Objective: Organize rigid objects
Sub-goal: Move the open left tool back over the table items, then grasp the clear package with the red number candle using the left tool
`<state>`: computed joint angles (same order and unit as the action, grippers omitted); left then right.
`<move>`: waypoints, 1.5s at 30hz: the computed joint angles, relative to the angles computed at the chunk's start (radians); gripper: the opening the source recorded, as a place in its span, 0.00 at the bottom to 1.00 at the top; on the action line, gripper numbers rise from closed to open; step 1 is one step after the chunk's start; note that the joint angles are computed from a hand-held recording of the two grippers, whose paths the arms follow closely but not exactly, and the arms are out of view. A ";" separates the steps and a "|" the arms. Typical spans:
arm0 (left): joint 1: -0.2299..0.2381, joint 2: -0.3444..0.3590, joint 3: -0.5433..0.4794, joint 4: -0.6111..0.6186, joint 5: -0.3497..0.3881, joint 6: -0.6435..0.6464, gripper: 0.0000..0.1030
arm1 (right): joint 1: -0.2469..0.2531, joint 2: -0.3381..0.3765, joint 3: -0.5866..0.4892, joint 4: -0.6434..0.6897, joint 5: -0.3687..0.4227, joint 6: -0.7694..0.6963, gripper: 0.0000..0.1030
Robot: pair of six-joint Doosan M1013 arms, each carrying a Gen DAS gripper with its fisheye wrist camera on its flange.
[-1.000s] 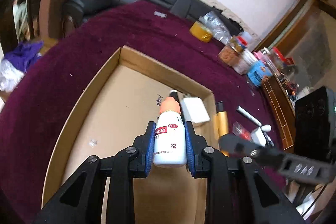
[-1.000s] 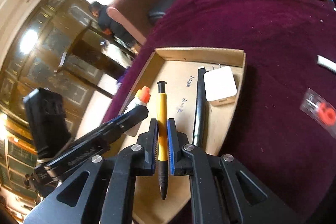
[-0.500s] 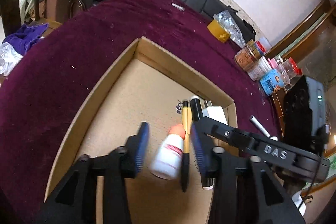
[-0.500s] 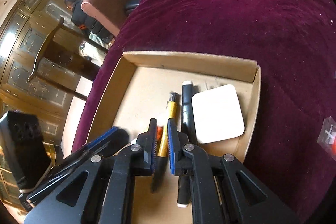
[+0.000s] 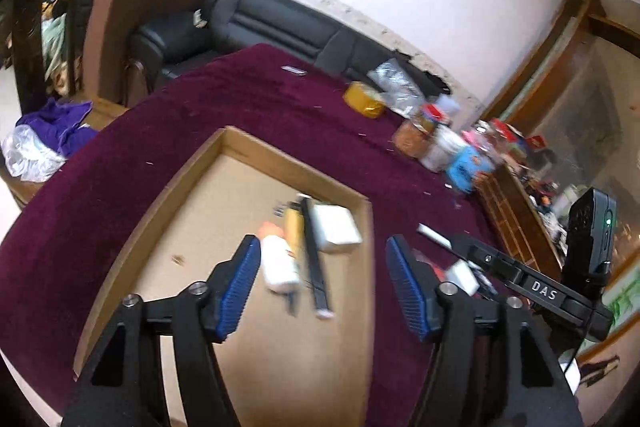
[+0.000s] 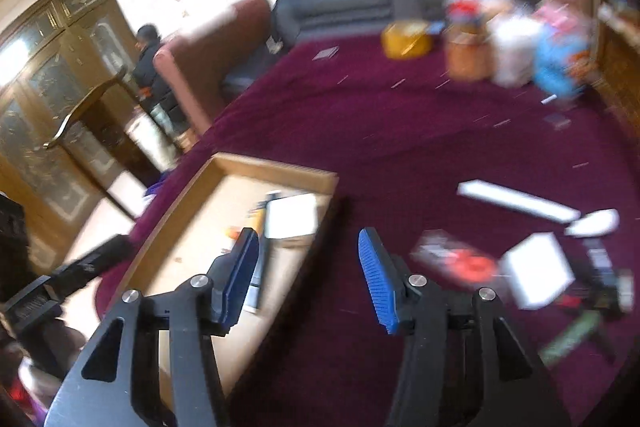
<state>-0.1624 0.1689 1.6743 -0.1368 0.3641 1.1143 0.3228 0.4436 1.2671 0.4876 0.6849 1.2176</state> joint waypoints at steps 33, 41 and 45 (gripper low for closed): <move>-0.215 0.258 -0.354 0.198 0.379 0.119 0.60 | -0.255 -0.030 0.199 -0.220 -0.321 0.560 0.71; -0.210 0.477 -0.653 0.299 0.581 0.095 0.60 | -0.249 -0.029 0.197 -0.223 -0.310 0.535 0.71; -0.220 0.498 -0.661 0.312 0.636 0.172 0.56 | -0.251 -0.025 0.193 -0.215 -0.295 0.532 0.71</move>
<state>-0.3827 0.6667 1.0129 0.1752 1.0005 1.2864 0.0720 0.4184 1.4599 0.2727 0.3898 1.7495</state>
